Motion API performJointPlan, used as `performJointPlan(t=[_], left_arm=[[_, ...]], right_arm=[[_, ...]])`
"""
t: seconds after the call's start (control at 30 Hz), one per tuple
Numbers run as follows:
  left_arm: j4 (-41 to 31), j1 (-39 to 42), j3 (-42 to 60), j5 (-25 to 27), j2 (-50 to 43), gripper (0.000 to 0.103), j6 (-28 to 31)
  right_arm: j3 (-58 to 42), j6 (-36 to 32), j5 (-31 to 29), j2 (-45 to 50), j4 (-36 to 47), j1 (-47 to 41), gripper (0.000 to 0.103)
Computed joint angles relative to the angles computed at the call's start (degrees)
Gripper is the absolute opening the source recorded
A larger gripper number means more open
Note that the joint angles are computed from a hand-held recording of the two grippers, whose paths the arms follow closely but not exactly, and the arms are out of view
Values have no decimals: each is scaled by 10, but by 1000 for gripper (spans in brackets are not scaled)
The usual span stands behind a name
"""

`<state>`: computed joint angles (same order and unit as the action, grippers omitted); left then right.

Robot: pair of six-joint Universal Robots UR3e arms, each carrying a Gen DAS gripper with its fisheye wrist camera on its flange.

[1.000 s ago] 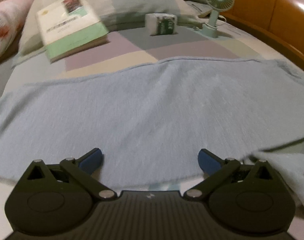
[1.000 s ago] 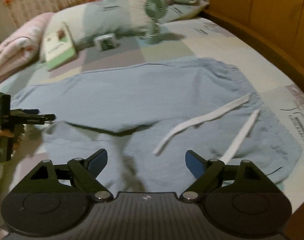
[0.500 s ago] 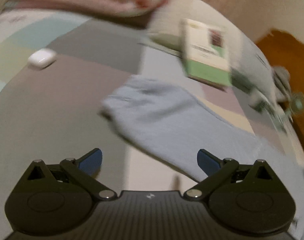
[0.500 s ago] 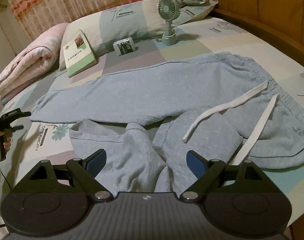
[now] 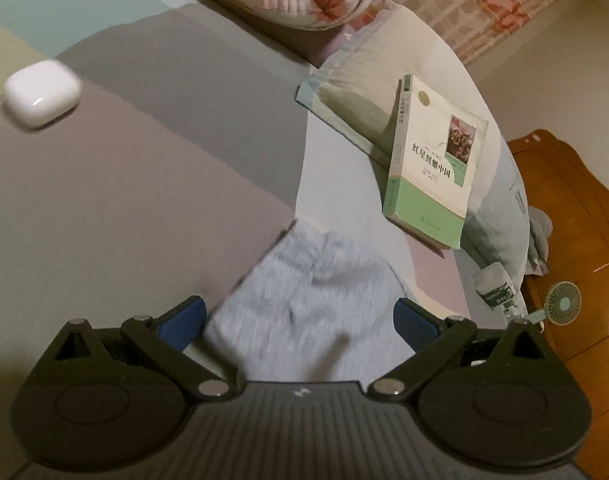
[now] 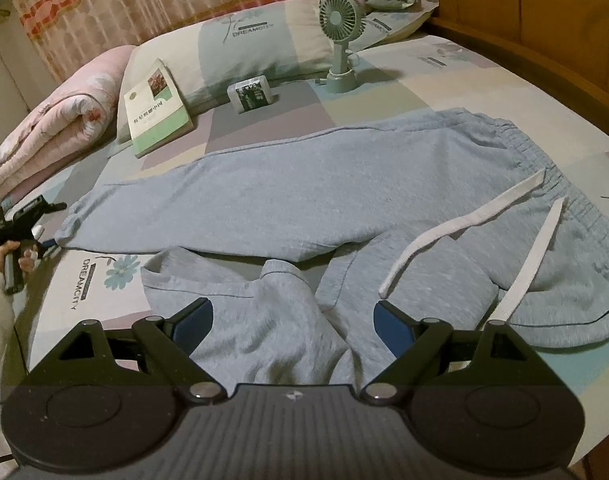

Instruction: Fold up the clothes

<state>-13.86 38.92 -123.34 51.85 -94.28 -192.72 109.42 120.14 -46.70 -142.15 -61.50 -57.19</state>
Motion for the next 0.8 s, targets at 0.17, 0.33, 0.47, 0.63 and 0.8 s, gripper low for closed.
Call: performJointPlan(t=[0.17, 0.33, 0.47, 0.63, 0.8], left_arm=[[-81, -44, 130, 84, -62, 64, 23], [-107, -121, 231, 200, -126, 63, 64], [-74, -209, 247, 336, -153, 65, 139], [-23, -251, 231, 384, -160, 42, 149], [-42, -256, 235, 383, -144, 19, 143]], right_arm=[[22, 68, -20, 17, -85, 47, 91], [29, 77, -21, 14, -97, 48, 91], [33, 66, -20, 1, -89, 36, 91], [51, 83, -32, -4, -113, 45, 91], [53, 84, -34, -6, -119, 50, 91]])
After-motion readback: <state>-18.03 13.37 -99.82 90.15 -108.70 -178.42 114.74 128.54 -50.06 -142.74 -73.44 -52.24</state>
